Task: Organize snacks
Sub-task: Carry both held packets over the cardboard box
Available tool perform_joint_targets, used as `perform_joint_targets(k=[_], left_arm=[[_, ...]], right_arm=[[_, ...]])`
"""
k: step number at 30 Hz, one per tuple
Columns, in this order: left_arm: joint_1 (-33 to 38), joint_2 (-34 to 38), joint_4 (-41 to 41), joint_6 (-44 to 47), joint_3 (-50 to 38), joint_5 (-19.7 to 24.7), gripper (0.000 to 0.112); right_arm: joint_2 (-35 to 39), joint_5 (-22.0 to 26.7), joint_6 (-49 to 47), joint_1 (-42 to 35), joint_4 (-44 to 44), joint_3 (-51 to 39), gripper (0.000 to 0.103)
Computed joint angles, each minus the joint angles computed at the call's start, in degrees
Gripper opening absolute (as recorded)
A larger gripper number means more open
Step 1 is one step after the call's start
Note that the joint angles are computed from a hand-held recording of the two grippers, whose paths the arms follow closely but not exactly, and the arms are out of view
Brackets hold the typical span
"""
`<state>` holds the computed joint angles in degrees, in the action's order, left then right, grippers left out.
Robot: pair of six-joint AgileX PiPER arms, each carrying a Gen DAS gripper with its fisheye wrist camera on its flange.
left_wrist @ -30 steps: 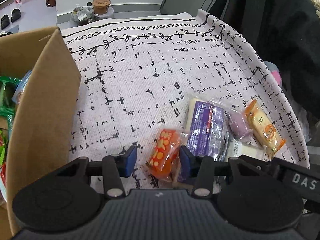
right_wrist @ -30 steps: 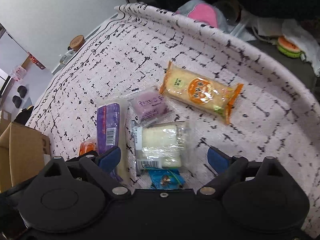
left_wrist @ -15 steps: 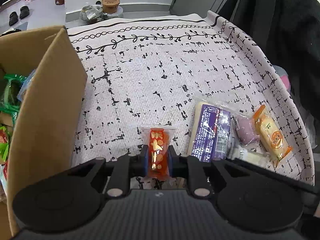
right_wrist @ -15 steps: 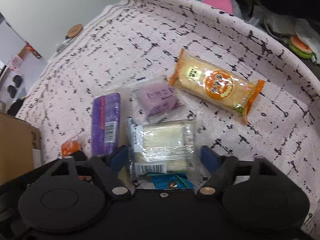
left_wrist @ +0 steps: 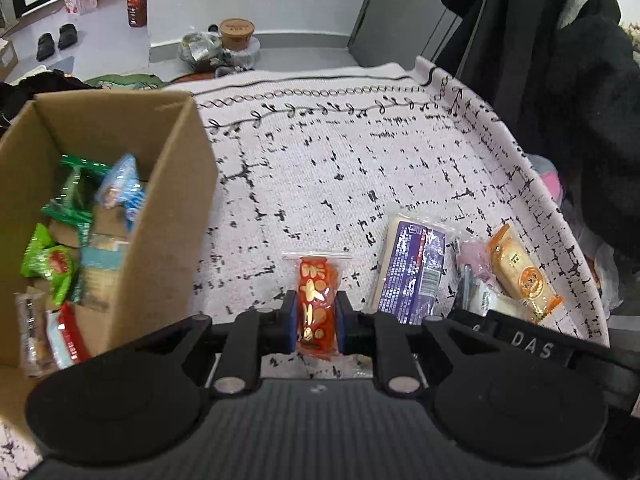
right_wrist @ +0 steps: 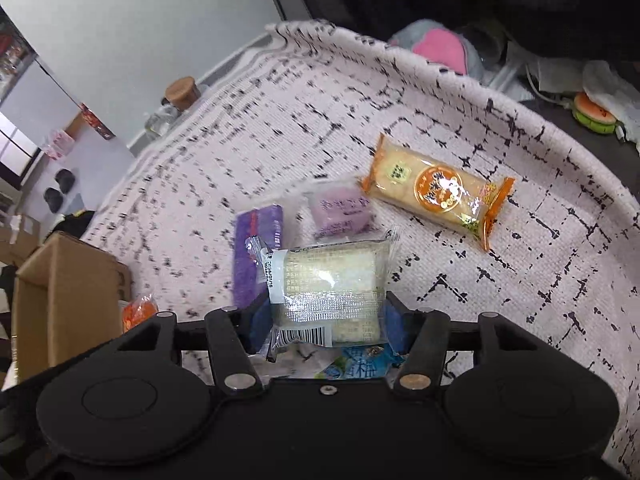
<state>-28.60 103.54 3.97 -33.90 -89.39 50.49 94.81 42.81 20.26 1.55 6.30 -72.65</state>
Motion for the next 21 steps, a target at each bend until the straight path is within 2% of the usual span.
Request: perform_joint_targets(k=[10,21], left_arm=[[-0.42,-8.41,4.16,-3.89,4.87,1.22,0.017],[-0.92,-14.51,8.41,-6.78,7.88,3.32,0.017]], right_arm=[[-6.12,-1.75,-2.90,0.31,3.26,2.70,0.054],[-10.92,-4.23,-7.86,3.13,8.17,4.98,0.054]])
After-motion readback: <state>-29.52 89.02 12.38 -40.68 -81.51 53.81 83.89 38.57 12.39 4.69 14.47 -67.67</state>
